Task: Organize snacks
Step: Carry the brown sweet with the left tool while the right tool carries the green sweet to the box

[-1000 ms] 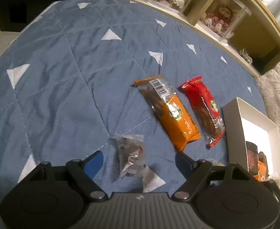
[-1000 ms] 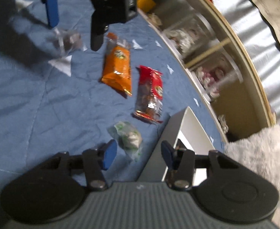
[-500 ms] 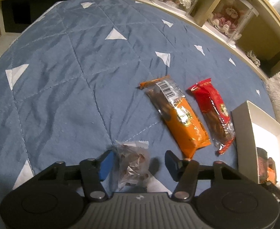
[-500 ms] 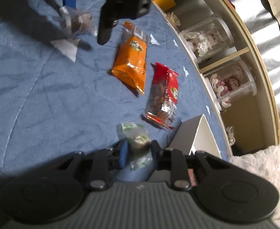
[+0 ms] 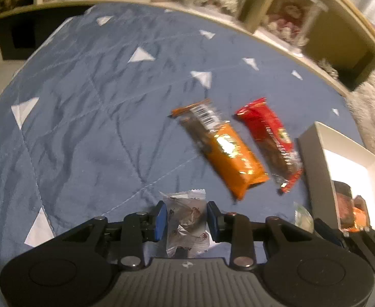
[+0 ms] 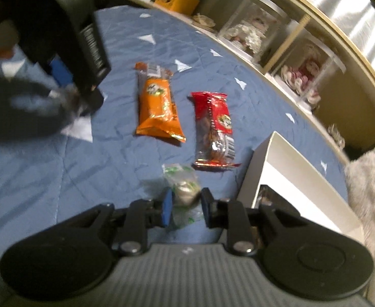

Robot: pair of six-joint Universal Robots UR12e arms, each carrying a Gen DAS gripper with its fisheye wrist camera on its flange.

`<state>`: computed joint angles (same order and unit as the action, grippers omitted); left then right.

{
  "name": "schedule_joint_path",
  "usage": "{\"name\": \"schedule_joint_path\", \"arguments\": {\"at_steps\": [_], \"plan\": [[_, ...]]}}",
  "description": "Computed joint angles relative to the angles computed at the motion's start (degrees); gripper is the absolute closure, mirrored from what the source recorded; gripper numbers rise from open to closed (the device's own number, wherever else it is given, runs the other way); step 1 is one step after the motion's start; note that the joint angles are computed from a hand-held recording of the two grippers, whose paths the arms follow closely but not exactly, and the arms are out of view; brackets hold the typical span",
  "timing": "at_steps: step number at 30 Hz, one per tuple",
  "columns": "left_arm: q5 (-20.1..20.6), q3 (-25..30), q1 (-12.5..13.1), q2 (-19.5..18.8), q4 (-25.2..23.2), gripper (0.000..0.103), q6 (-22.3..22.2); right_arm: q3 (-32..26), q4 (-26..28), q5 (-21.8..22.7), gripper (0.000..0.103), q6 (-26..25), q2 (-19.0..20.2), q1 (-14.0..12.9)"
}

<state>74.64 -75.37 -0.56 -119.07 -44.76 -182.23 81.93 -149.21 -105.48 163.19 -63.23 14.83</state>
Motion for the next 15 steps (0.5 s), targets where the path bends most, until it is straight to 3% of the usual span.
{"name": "schedule_joint_path", "arguments": {"at_steps": [8, 15], "plan": [[-0.1, -3.3, -0.4, 2.9, 6.1, 0.068, 1.1, 0.2, 1.3, 8.2, 0.074, 13.3, -2.1, -2.7], [-0.3, -6.0, -0.7, 5.1, 10.5, 0.068, 2.1, 1.4, -0.9, 13.6, 0.074, 22.4, -4.2, -4.7]]}}
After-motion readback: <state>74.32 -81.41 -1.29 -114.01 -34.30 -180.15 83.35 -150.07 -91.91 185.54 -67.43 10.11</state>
